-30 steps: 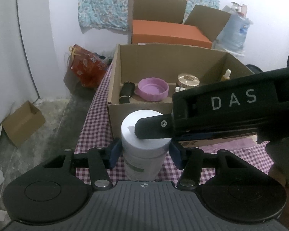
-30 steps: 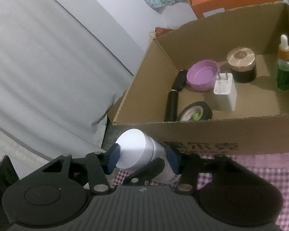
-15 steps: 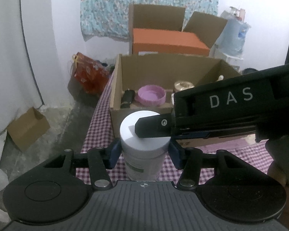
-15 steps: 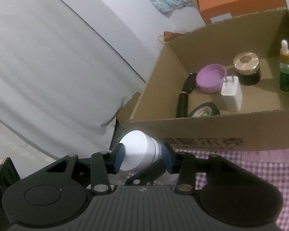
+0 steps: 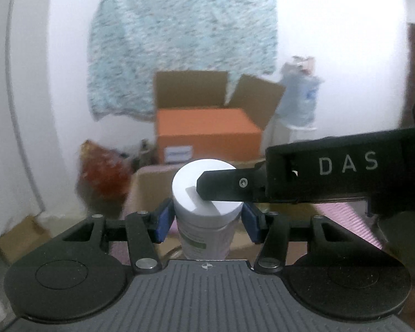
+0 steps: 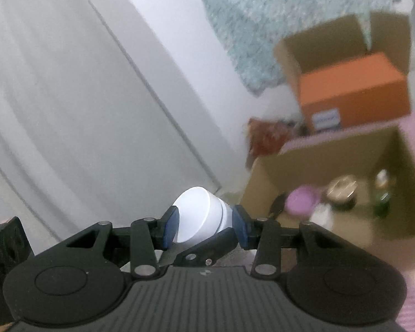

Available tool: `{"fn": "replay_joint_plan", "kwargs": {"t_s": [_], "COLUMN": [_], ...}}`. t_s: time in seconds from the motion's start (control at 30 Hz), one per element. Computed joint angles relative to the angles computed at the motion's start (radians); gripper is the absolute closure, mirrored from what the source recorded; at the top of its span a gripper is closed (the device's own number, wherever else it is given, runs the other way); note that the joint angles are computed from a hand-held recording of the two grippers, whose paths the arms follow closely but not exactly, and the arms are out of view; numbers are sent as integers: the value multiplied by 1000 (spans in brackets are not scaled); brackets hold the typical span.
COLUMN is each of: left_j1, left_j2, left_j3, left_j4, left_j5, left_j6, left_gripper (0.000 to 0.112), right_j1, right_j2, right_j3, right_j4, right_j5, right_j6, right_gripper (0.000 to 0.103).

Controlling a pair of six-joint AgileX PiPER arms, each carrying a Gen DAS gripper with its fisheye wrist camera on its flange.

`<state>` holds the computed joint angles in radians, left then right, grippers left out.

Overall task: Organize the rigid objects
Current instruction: 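Carry the white supplement jar into the box and open the right gripper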

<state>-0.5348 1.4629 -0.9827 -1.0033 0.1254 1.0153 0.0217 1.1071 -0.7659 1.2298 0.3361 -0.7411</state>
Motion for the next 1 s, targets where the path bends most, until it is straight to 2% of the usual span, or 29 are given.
{"fn": "replay_joint_plan", "kwargs": {"t_s": [0.07,0.2,0.4,0.63,0.8,1.0], "left_j1": [-14,-38,-90,-85,-96,-106], "left_j2": [56,187,369,491,532,581], "left_j3": [-67,-204,-375,-472,-511,-576], "left_j4": [-87,-102,172,308,431,534], "left_j5": [37,111,166,245,272,326], "left_j6": [80,78,-212,-370,-488,-591], "left_gripper": [59,59,59,59,59,59], "right_j1": [-69,-232,-373,-440,-464,-458], "right_j2": [-4,36,206,382,443,467], "right_j3": [-8,-20,-24,-43,-33,-34], "right_j4": [-4,69,247,333,371,358], "right_j5": [26,114,184,252,286,274], "right_j6": [-9,-100,-308,-431,-488,-514], "right_gripper": [57,57,57,57,57,59]}}
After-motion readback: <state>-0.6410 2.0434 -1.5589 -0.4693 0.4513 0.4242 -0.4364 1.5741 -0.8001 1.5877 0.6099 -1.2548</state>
